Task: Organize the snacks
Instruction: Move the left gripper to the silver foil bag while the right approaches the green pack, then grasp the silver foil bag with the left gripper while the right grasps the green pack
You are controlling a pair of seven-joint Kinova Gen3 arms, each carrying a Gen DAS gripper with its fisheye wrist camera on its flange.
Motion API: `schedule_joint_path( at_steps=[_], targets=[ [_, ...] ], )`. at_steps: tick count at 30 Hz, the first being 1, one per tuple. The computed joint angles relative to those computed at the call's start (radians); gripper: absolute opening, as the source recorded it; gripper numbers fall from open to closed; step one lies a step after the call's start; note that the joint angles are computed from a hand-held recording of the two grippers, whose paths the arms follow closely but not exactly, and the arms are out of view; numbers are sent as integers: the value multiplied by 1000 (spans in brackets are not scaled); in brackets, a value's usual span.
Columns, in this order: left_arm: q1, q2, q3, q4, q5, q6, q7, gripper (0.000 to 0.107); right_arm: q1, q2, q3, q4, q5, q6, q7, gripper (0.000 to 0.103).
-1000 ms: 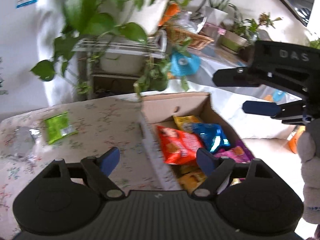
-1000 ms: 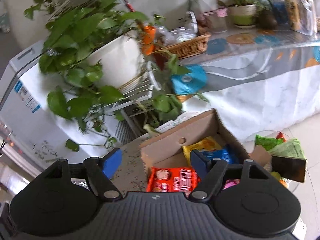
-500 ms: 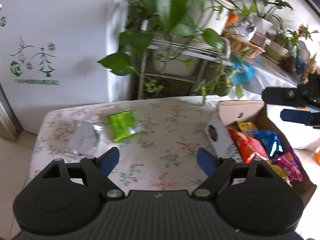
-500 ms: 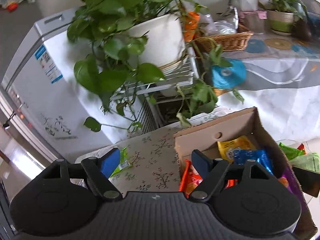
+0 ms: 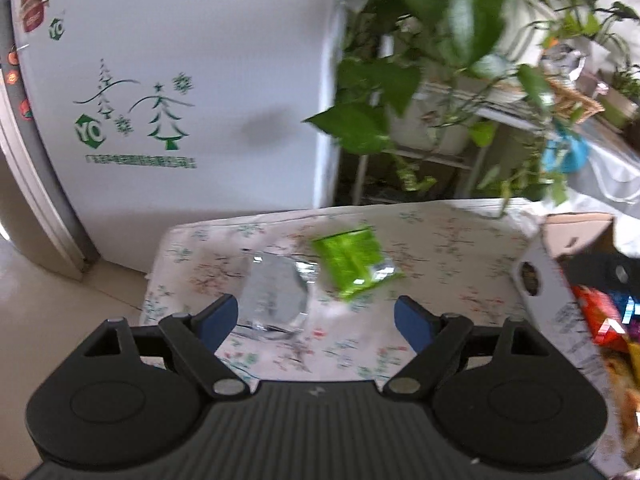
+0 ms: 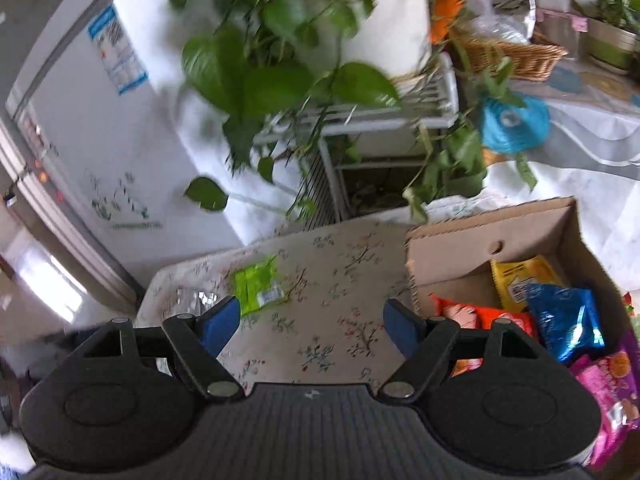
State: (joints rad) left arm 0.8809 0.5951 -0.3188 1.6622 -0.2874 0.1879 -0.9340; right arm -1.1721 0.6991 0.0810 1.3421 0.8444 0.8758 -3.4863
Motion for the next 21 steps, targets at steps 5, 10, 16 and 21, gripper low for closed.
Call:
schedule_joint_path(
  at_steps=[5,10,16,21],
  targets=[
    [-11,62,-31,-45,-18,12,-7,85,28,40,-31,-69,-58,15,116,85],
    [-57,107,-8,-78,-13,6,-42,85,41,80,-34,-138,-133,46,228,86],
    [-134,143,55,-110,21,-16,-110,85,43,106,-18,-173,-189,59,295,87],
    [-165,174,76,-130,43,-40,-178,85,42,120,-6,-188,-215,64,320,87]
  ],
)
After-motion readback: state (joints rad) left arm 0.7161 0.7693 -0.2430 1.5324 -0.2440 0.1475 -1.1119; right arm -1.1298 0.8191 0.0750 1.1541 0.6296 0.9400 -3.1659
